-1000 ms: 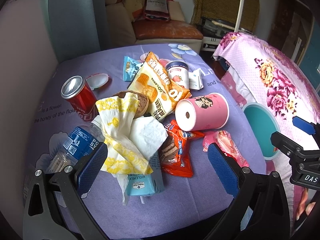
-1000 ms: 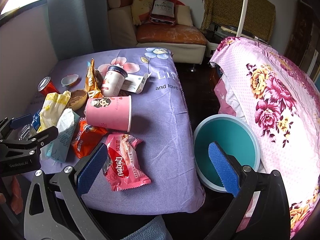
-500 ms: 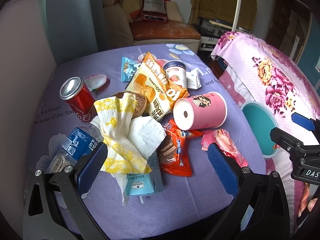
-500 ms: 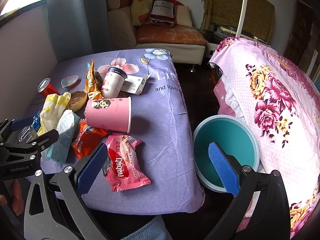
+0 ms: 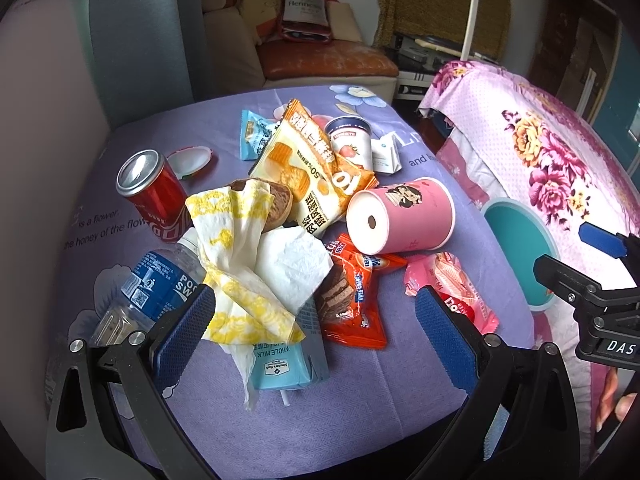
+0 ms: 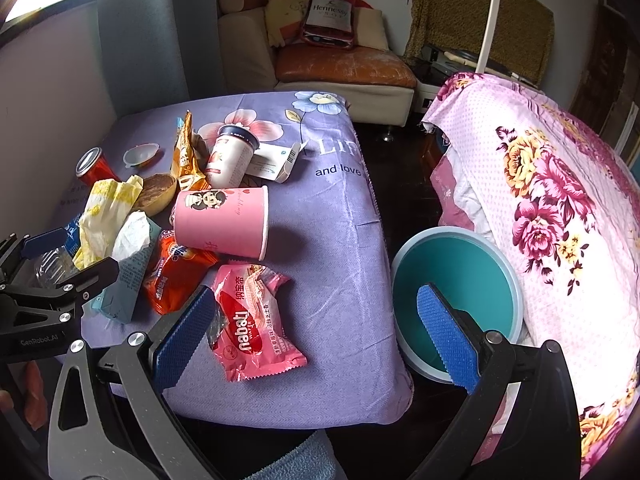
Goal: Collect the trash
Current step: 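Move both tools over the trash-covered table toward the items, then grasp the clear water bottle with left tool while right tool grasps pink paper cup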
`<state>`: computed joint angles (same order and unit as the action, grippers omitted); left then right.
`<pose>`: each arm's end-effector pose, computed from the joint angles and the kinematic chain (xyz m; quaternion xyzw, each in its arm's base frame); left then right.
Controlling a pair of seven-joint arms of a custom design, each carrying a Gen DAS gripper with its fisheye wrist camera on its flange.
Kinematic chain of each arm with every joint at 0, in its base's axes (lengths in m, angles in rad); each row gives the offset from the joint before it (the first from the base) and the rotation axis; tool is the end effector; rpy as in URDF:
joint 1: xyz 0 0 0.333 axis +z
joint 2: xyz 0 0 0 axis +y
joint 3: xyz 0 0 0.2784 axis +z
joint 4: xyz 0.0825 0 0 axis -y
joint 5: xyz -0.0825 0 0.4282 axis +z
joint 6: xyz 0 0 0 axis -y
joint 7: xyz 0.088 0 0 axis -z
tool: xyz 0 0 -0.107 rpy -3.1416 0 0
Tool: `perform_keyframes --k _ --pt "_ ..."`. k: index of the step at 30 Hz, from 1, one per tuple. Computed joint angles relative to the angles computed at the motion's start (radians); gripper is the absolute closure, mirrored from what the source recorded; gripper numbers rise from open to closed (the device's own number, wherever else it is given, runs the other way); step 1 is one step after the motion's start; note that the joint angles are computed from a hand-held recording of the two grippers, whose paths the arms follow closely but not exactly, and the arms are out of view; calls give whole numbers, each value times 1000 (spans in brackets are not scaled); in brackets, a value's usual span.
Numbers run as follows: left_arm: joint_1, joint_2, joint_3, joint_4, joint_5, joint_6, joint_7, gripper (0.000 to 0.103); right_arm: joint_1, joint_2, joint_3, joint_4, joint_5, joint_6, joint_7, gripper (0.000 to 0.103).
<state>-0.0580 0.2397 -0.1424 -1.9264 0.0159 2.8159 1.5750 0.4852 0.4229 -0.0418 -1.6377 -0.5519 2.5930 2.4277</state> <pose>0.6688 -0.1322 0.3817 -0.5986 0.7341 -0.2543 0.1952 0.6580 0.3275 0.3744 -0.6662 0.6711 -0.2379 0.2220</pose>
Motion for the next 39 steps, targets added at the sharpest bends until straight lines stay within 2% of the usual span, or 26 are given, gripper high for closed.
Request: perform_keyframes --k 18,25,30,35,39 --pt "26 0 -21 -15 -99 -2 85 3 11 32 4 35 18 -26 -24 6" --pt "72 -4 -29 -14 -171 -16 187 3 12 59 13 72 48 -43 -72 6" --pt "108 -18 0 -14 -178 -13 267 3 13 76 15 103 69 -59 -109 6" --pt "140 19 44 47 -127 -117 297 3 5 115 29 154 118 -73 -179 6" --pt "163 74 52 121 -103 -212 324 5 -2 170 46 230 170 -105 -280 6"
